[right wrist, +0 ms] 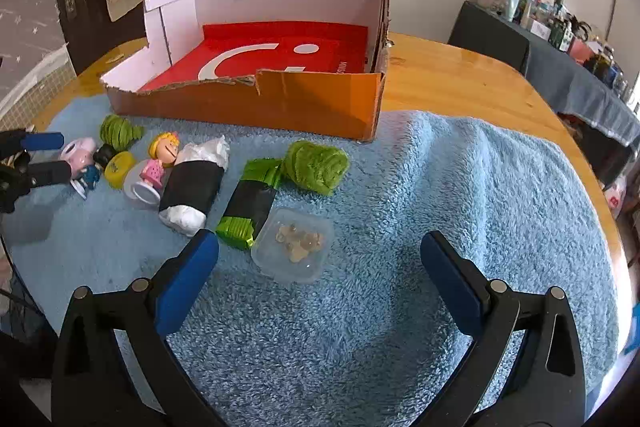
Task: Organize objects
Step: 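Move both grippers toward the pink round case and clear plastic box, then grasp the pink round case with the left gripper while the right grasps the clear box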
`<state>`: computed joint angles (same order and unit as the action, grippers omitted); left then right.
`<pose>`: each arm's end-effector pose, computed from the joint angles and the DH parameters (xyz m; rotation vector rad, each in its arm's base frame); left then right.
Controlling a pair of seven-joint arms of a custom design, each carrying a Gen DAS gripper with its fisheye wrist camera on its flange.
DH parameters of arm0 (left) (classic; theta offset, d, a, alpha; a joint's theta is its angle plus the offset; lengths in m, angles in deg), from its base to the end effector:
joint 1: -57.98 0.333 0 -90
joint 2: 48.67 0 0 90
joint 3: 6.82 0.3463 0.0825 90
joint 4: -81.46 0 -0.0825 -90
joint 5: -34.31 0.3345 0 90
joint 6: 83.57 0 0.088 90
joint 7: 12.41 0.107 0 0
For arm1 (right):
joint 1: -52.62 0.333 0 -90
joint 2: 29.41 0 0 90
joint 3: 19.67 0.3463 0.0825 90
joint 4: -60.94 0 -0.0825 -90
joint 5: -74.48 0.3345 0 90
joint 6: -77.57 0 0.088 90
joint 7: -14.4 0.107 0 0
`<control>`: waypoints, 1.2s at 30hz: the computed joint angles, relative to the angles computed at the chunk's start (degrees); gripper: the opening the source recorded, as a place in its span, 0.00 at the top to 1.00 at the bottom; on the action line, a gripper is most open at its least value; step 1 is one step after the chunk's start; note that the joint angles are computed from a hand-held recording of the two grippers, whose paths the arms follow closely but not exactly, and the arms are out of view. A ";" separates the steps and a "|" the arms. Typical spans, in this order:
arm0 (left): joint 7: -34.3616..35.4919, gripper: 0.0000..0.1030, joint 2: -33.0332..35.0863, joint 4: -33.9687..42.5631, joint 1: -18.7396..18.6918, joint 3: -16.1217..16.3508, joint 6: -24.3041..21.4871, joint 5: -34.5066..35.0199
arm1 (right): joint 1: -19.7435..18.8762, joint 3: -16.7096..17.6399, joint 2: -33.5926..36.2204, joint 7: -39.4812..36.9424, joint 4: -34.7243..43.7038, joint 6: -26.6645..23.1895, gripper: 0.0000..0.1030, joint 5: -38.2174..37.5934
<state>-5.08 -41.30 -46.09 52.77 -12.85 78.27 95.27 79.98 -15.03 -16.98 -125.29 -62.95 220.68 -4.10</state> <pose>0.5115 -0.1449 0.4152 -2.0646 1.5221 -0.5774 0.4575 0.2910 0.3697 -1.1386 2.1725 -0.7941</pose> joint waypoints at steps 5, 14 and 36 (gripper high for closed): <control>5.58 0.20 -0.11 -0.68 0.92 -0.06 3.02 -0.29 | 0.13 0.03 -0.04 -0.35 -0.09 -0.69 0.08 0.27; 12.67 0.39 2.23 -1.04 2.58 0.63 11.26 -4.91 | -0.77 -0.41 -0.53 4.25 -1.26 2.59 0.46 -4.72; -7.71 0.64 0.86 0.34 1.59 2.13 12.42 15.89 | 1.53 1.33 -1.58 4.57 -0.49 -7.77 0.67 -3.30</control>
<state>-12.80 -40.44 -45.75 54.36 -10.71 90.68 111.16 81.51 -13.70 -18.56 -120.72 -63.45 212.92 -7.40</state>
